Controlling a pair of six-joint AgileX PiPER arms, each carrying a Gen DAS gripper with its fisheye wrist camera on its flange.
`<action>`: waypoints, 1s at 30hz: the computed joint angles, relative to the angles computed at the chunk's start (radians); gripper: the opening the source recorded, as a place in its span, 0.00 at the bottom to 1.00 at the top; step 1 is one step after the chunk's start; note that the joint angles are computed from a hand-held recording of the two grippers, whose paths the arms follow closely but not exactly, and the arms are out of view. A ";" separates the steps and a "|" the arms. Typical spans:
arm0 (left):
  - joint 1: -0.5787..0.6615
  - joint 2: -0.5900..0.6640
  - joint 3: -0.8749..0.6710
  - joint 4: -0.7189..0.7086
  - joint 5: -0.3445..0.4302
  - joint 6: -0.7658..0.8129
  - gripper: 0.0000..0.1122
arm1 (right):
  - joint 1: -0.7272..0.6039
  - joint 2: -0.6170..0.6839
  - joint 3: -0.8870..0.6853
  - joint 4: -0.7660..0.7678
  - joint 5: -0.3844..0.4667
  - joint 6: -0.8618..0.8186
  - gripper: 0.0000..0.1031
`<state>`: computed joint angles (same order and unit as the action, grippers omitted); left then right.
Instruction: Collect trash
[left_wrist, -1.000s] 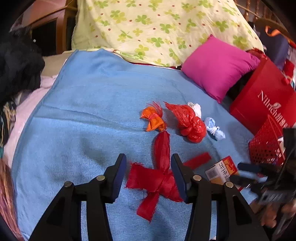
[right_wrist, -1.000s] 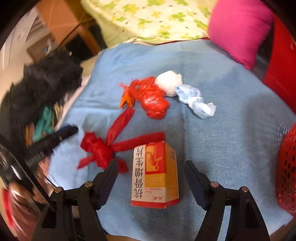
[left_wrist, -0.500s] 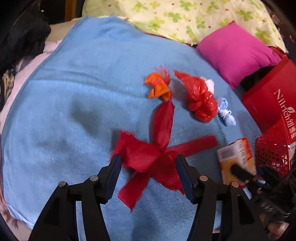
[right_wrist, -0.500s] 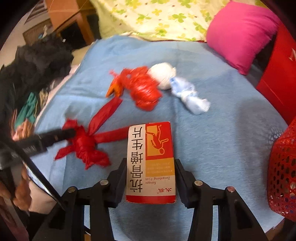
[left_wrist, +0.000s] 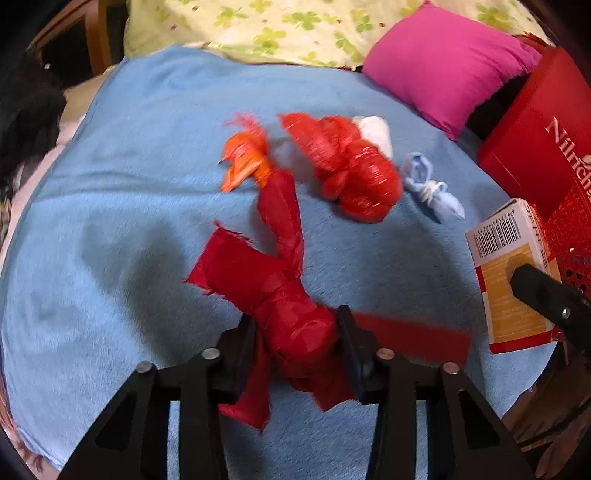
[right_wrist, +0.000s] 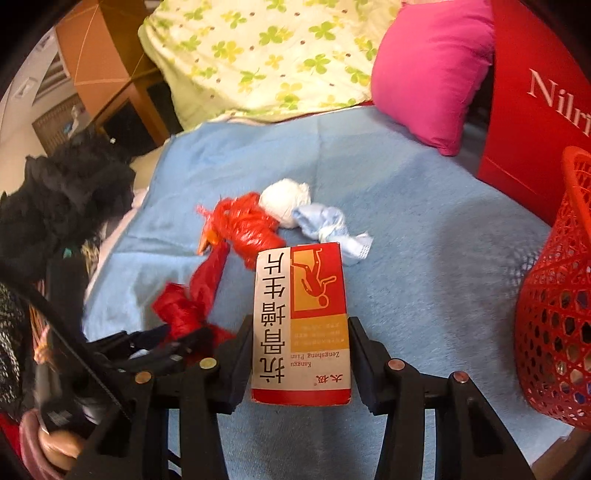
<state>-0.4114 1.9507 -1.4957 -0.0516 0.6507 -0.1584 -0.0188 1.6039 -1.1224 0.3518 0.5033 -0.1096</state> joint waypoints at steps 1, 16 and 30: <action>0.000 -0.002 -0.003 -0.012 -0.005 0.010 0.34 | -0.009 -0.008 0.008 0.021 -0.004 -0.016 0.49; -0.047 -0.290 0.208 0.197 -0.257 -0.163 0.31 | -0.125 -0.133 0.070 0.333 -0.058 -0.304 0.49; -0.337 -0.520 0.308 0.919 -0.077 -0.882 0.31 | -0.177 -0.308 0.183 0.757 -0.113 -0.705 0.49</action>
